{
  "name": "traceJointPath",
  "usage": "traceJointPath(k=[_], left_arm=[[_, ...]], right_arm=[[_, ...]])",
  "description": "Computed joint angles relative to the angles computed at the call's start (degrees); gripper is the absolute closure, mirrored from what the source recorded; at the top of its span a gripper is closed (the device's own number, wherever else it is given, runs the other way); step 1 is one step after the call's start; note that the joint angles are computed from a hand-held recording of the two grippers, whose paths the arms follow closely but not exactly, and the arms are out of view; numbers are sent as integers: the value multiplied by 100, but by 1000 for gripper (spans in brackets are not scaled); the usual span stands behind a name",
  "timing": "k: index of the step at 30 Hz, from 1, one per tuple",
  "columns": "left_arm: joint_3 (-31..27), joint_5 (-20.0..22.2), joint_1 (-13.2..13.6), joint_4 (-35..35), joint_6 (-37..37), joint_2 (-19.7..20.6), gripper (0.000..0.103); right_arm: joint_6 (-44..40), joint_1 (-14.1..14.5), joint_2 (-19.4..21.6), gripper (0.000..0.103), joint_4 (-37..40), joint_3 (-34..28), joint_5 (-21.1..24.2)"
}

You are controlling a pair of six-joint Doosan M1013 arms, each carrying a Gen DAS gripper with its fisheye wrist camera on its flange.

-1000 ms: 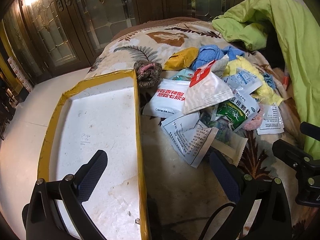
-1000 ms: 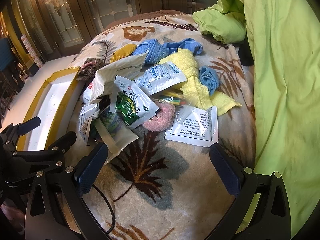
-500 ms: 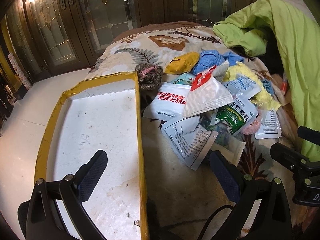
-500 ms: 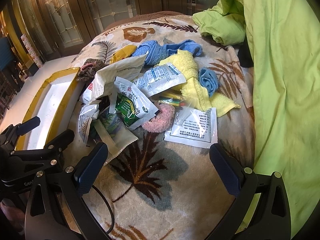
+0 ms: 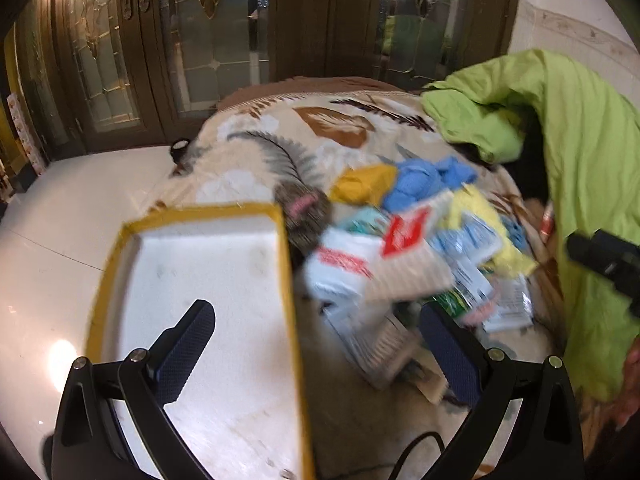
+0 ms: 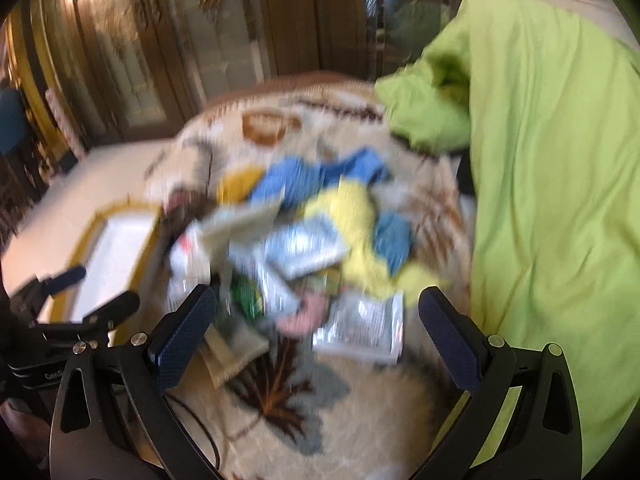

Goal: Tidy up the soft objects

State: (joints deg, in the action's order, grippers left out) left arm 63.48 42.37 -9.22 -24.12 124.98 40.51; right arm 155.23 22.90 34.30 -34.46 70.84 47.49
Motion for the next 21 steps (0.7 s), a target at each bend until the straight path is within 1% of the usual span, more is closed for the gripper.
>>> traceJointPath(k=[2, 4, 6, 9, 12, 15, 16, 17, 19, 21], left_arm=[[-229, 37, -15, 164, -93, 95, 1], [-480, 160, -22, 303, -242, 209, 1], [-805, 420, -25, 383, -318, 367, 1], [-1256, 635, -67, 651, -588, 601, 1], [-1762, 970, -126, 957, -957, 876, 1], [-2480, 1561, -161, 1045, -1208, 1261, 1], [-2736, 1738, -164, 1065, -1287, 1396, 1], [-3042, 1945, -165, 1067, -1357, 1553, 1], [-3685, 2447, -180, 1137, -1476, 1887, 1], [-4497, 3110, -195, 1126, -1537, 2307, 1]], right_arm=[[3, -107, -17, 1, 92, -66, -190], [-260, -202, 55, 1, 367, -216, -333], [-649, -294, 176, 1, 700, -449, -283], [-955, -406, 335, 1, 972, -716, -159], [-1394, -551, 504, 1, 1526, -980, -209], [-1885, -693, 661, 1, 2330, -1207, -441], [-1988, -718, 711, 1, 2471, -1285, -463], [-2051, -732, 769, 1, 2526, -1385, -424], [-2130, -751, 903, 1, 2511, -1634, -209], [-2195, -779, 966, 1, 2536, -1756, -102]])
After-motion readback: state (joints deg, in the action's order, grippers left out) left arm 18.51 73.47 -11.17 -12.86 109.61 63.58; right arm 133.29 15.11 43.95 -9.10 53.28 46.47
